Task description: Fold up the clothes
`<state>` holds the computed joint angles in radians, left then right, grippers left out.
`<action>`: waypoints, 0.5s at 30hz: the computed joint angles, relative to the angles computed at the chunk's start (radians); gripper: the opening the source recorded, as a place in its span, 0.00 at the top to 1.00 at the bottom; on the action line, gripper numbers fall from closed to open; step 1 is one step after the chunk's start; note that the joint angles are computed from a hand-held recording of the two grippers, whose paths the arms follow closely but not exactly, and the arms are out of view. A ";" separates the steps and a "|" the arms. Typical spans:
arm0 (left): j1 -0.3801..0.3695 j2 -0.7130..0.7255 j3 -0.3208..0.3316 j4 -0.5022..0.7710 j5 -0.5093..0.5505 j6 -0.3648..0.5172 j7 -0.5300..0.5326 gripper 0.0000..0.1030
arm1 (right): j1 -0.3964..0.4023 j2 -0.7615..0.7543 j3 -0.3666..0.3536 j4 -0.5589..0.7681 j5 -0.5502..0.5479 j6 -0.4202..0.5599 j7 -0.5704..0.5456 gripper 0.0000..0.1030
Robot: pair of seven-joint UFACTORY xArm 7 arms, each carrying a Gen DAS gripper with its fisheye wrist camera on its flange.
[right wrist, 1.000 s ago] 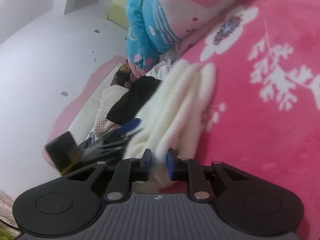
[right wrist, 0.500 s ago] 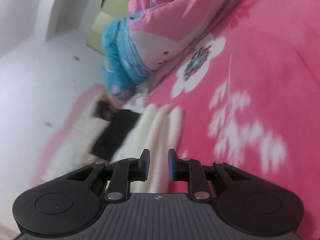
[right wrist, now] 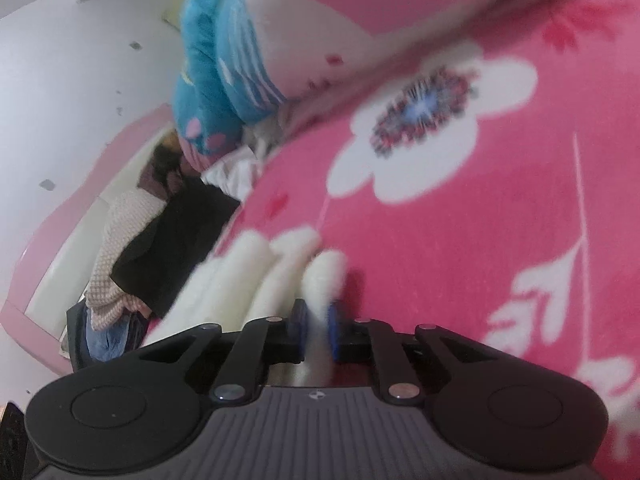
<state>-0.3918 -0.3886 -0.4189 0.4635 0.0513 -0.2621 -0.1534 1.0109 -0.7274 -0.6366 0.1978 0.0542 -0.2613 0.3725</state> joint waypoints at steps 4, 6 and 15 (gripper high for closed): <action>-0.112 0.025 0.130 0.002 0.044 -0.012 -0.004 0.02 | 0.099 0.023 -0.141 0.021 -0.043 -0.037 -0.039 0.89; -0.130 0.029 0.150 0.003 0.051 -0.012 -0.006 0.02 | 0.137 0.021 -0.194 0.038 -0.057 -0.030 -0.065 0.89; -0.178 0.036 0.205 0.007 0.076 -0.009 -0.021 0.01 | 0.193 -0.093 -0.436 -0.059 -0.169 -0.309 -0.001 0.82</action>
<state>-0.5695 -0.3527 -0.2137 0.4705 0.1277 -0.2708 -0.1749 1.2041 -0.8201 -1.0731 0.1384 -0.1149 -0.5705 0.3711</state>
